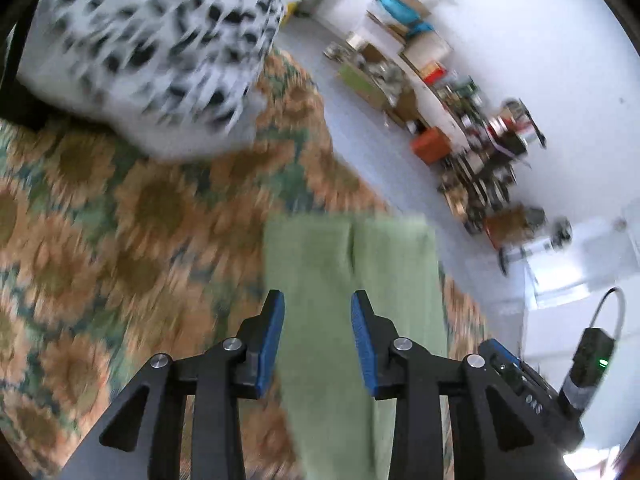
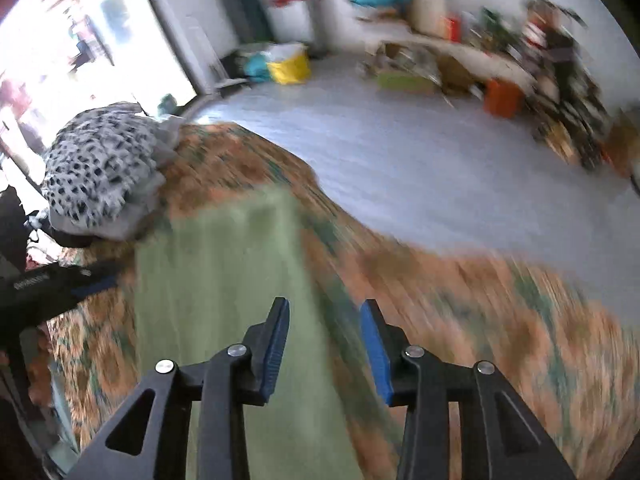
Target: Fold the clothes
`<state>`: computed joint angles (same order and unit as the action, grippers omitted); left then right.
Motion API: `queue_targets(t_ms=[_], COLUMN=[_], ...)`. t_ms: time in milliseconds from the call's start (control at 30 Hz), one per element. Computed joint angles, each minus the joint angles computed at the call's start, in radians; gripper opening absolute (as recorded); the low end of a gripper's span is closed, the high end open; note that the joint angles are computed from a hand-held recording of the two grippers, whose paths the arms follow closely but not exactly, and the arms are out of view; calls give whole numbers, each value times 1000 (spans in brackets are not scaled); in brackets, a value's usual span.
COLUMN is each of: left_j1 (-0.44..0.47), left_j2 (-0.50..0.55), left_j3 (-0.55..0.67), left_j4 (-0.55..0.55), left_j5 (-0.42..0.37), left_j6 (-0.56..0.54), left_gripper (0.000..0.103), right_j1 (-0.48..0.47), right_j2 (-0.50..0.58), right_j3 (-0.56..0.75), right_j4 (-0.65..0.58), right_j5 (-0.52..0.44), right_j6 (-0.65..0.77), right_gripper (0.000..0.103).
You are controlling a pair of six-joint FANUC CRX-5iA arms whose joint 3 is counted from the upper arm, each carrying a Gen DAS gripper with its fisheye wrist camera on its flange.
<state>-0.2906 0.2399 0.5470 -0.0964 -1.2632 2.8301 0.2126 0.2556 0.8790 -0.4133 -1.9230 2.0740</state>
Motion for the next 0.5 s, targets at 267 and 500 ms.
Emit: queue_targets(t_ms=[267,500], left_j1=[-52,-158], left_j2=[-3,245], left_j3=[-189,178], left_j4=[329,366], left_j5=[178,25], left_j6=[-149,-197], left_gripper=[35,35], right_j1=[-297,-485], right_j2=[23,25], right_j3=[-65,-4], right_j4=[319,258], right_j5=[-143,-245], right_j6=[14,-10], right_gripper=[43,44])
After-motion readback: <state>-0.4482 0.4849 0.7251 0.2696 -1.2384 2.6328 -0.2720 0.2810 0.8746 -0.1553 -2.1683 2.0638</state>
